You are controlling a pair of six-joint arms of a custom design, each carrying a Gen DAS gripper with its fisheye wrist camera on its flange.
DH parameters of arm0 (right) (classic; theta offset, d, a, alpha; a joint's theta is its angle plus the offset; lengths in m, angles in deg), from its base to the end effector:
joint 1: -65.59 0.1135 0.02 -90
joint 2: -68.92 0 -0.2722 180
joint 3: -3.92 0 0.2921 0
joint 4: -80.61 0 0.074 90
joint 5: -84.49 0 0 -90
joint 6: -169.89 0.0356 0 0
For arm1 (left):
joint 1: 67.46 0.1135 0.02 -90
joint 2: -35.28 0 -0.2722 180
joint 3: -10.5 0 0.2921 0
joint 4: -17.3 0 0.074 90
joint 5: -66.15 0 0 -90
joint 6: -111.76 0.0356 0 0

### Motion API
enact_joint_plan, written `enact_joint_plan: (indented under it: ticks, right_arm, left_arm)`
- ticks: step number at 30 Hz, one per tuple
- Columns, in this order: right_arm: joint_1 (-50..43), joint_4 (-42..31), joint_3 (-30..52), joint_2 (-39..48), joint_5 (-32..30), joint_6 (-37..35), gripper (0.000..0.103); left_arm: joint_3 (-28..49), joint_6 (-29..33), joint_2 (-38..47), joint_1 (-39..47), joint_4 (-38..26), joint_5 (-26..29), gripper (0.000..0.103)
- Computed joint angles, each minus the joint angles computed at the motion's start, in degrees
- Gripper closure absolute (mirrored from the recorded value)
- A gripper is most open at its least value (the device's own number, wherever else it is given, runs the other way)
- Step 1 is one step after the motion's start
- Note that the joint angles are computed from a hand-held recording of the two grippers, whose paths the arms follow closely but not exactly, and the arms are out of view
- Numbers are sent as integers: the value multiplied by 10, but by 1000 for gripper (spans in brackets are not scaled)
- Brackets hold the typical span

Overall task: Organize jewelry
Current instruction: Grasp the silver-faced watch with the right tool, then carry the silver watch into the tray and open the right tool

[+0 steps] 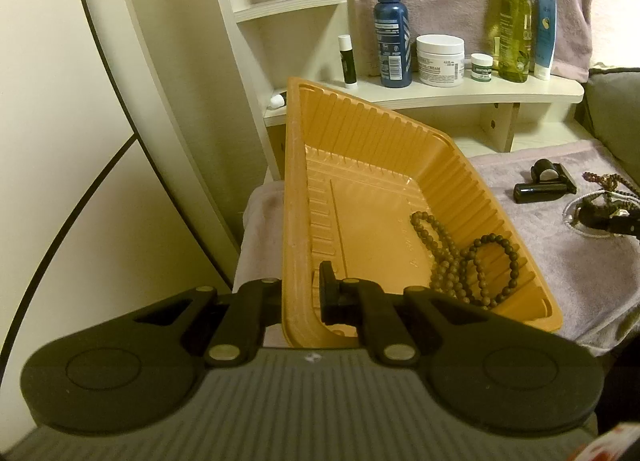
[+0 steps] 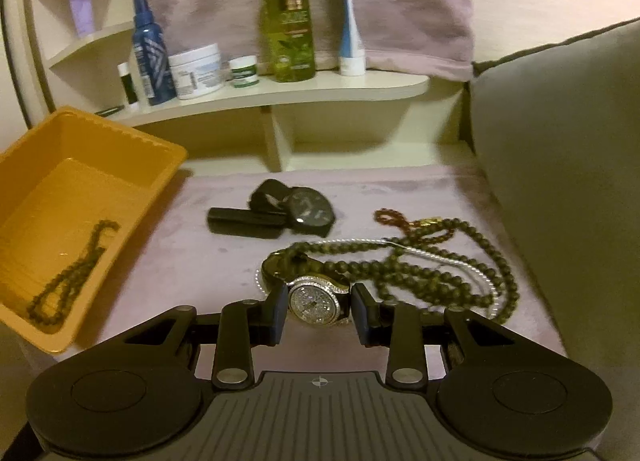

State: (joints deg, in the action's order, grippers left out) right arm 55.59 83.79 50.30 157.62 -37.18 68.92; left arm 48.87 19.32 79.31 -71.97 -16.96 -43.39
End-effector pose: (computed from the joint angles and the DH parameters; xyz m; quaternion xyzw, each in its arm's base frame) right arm 0.3092 -0.0355 0.1231 -0.1245 0.8678 0.1671 0.4511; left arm 0.1978 -0.0037 0.2049 -0.0557 0.8940 0.1282 0.4257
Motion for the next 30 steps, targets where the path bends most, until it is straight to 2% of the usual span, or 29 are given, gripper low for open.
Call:
enact_joint_plan:
  ticks: [10,19,26,30]
  right_arm:
    - [26,1,-2,-13,-15,20,69]
    - [28,-14,-3,-71,-47,40,69]
    - [102,-51,4,-100,-97,45,69]
    - [163,-55,11,-82,-92,35,69]
  left_arm:
    - [0,-1,1,0,1,0,96]
    - [0,-2,1,-1,1,-1,96]
    - [-1,-2,-1,-2,1,1,96]
    - [-1,-1,-3,-2,1,2,96]
